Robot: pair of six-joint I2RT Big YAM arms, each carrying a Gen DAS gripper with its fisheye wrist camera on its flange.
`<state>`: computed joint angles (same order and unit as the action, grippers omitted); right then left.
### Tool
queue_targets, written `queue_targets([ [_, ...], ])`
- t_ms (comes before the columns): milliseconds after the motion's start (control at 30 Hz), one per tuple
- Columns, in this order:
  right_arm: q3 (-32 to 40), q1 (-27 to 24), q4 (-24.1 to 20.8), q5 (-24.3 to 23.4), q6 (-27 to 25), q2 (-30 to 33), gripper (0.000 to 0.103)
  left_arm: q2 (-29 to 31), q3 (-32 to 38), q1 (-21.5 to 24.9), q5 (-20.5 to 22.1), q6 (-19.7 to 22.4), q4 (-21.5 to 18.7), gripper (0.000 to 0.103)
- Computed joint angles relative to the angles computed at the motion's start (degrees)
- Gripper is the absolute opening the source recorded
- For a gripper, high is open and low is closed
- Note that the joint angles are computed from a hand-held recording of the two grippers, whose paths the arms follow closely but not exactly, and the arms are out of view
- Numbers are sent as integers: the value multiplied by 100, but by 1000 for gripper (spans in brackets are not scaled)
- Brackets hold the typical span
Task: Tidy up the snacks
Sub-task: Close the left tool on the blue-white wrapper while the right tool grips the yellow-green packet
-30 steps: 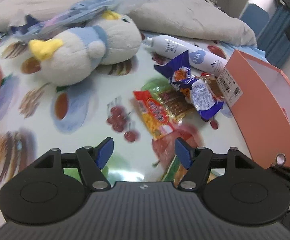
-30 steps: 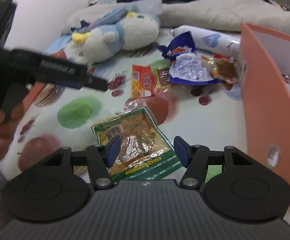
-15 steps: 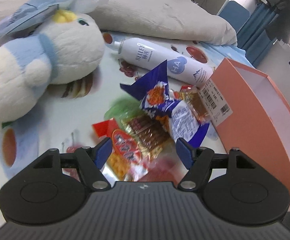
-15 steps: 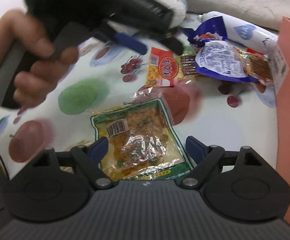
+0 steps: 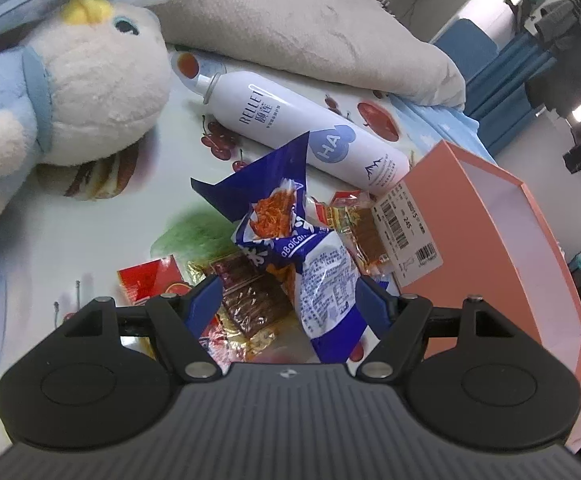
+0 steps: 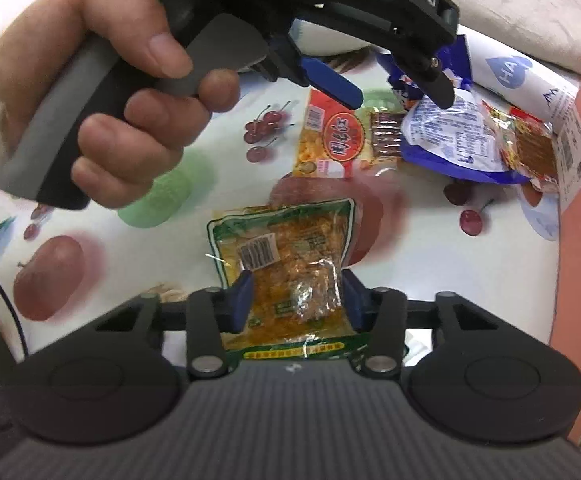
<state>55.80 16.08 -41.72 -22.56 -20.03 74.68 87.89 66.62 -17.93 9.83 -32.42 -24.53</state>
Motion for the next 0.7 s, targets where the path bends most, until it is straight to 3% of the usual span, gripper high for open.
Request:
queue_targets([
  [100,30,-123,-28,-1,249,0,39,77,42,23,31,-156,72,77],
  [267,-91,-145,132,393,343,-171,37,219,166,-18,-17,-267,132,77],
  [400,-146,-150,165,592,468,-262,37,392,424,-84,-112,-462,-177,76],
  [533,-140,-110,221,754,556,-285,34,608,790,-158,-330,-501,-594,65],
  [700,-95,-105,240,810,670,-245,28,732,934,-204,-432,-521,-654,57],
])
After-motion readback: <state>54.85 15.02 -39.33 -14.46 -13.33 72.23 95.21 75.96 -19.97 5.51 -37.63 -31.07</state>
